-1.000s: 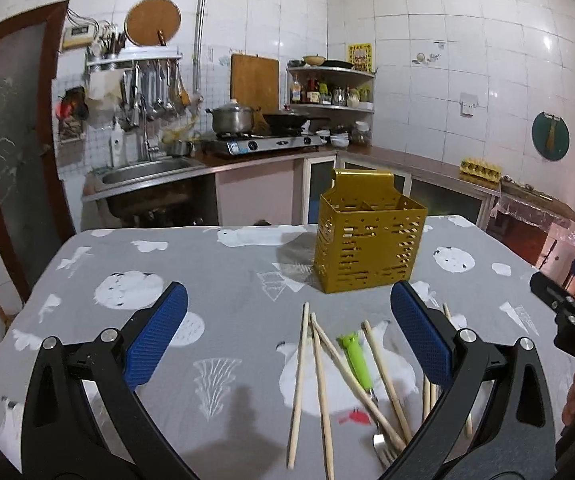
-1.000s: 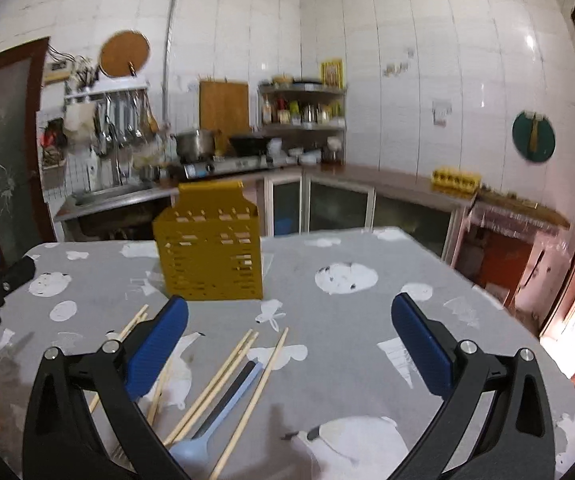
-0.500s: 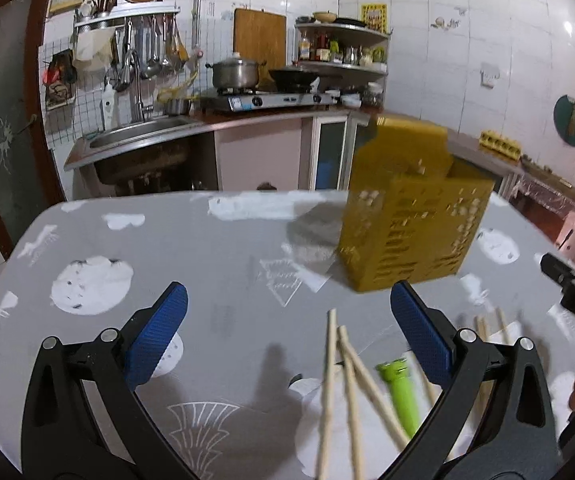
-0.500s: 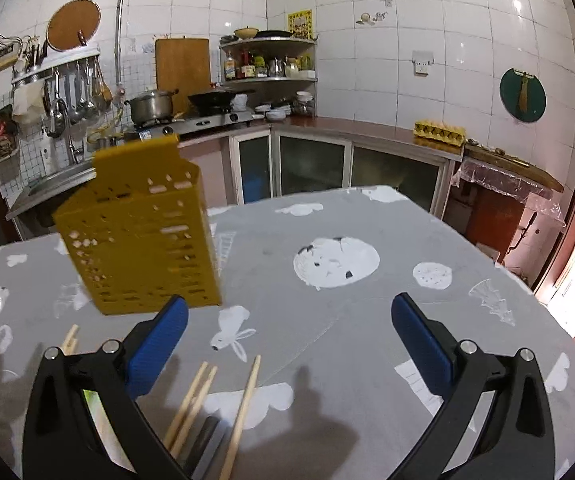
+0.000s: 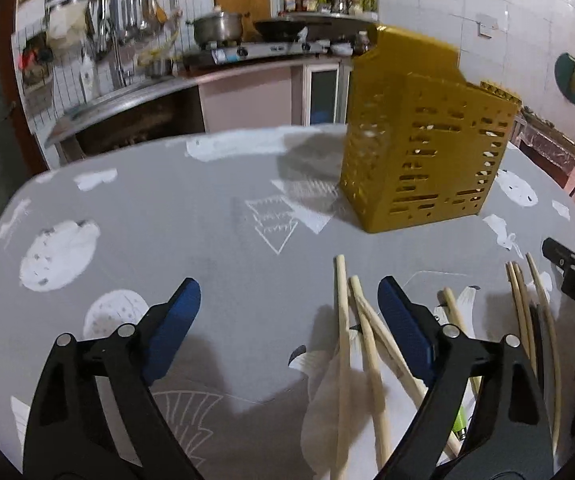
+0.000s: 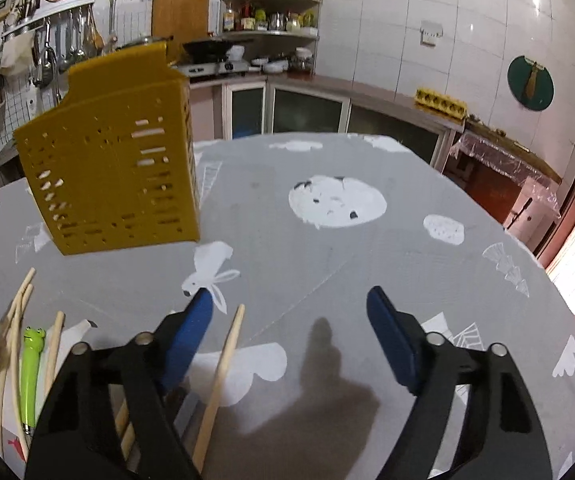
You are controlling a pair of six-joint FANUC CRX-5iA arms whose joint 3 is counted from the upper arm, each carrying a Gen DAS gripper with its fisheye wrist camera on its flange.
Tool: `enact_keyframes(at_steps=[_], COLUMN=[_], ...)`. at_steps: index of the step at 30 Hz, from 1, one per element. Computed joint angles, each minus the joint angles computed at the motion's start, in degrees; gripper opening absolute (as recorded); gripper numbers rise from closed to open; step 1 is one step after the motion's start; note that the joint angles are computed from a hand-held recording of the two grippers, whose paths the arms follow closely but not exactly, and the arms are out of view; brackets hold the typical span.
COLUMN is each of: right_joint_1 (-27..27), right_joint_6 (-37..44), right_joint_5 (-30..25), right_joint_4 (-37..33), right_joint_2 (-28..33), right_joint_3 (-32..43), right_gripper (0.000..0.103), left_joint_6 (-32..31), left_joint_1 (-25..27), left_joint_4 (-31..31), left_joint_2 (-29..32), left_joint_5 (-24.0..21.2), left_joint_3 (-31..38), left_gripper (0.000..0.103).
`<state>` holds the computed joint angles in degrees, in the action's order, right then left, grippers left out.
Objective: Organize utensils
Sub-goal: 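Close the left tool on a wooden chopstick while the right tool grasps another chopstick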
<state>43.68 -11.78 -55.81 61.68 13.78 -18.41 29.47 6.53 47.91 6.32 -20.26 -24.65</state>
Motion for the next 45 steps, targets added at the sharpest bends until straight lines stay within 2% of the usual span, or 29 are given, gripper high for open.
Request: enact_keyframes(at_steps=[3,6,12,19,22,27,30,33,35,37,45], right_joint_1=[-0.03,-0.06,-0.45,-0.97,-1.03,-0.88,-1.03,-0.98,-0.78,-0.43,0.26], right_joint_6=[0.4,1.42,2.26,3.54,4.81,6.45,7.68,7.89,8.09,8.48,8.51], right_joint_5=[0.14,0.22,1.04,2.29,2.51,2.27,2.83,2.84,2.31,1.53,-0.25], right_joint_4=[-0.35,-1.04,-2.49,-4.32,-5.42,-8.12,-11.61,-13.45,-14.41,-15.49,-16.99], right_joint_2=[0.05,0.38,0.4,0.47,0.93,1.53,1.6,1.79,2.11,2.47,3.59], right_joint_3=[0.12,0.66,0.95,1.32,2.06,3.45,4.38,5.03,5.84,6.8,8.55], right_gripper=[0.075,0.075,0.075,0.075,0.075,0.064,0.054,0.051,0.043,0.039,0.028], left_joint_6=[7.05,10.6,14.47,17.77,21.35,25.51,25.69,26.94,28.53,30.05,29.72], left_joint_1=[1.81,2.27,2.28,1.87,1.39,0.45,0.76,0.75,0.48,0.2,-0.68], left_joint_4=[-6.53,-11.01,-15.87,-19.41,-23.03,-27.9,-27.64,-28.55,-29.64,-30.5,-30.68], left_joint_2=[2.44,4.22,5.04,5.28,6.14,7.09,7.08,7.9,8.58,9.05,9.19], left_joint_5=[-5.92,-9.74,-11.5,-11.48,-12.39,-14.41,-16.0,-17.78,-18.74,-19.56,-17.91], left_joint_3=[4.2,7.13,9.11,10.24,12.5,15.52,16.02,17.7,19.09,20.18,19.92], left_gripper=[0.082,0.076,0.073,0.069,0.069,0.064,0.056,0.056,0.054,0.047,0.034])
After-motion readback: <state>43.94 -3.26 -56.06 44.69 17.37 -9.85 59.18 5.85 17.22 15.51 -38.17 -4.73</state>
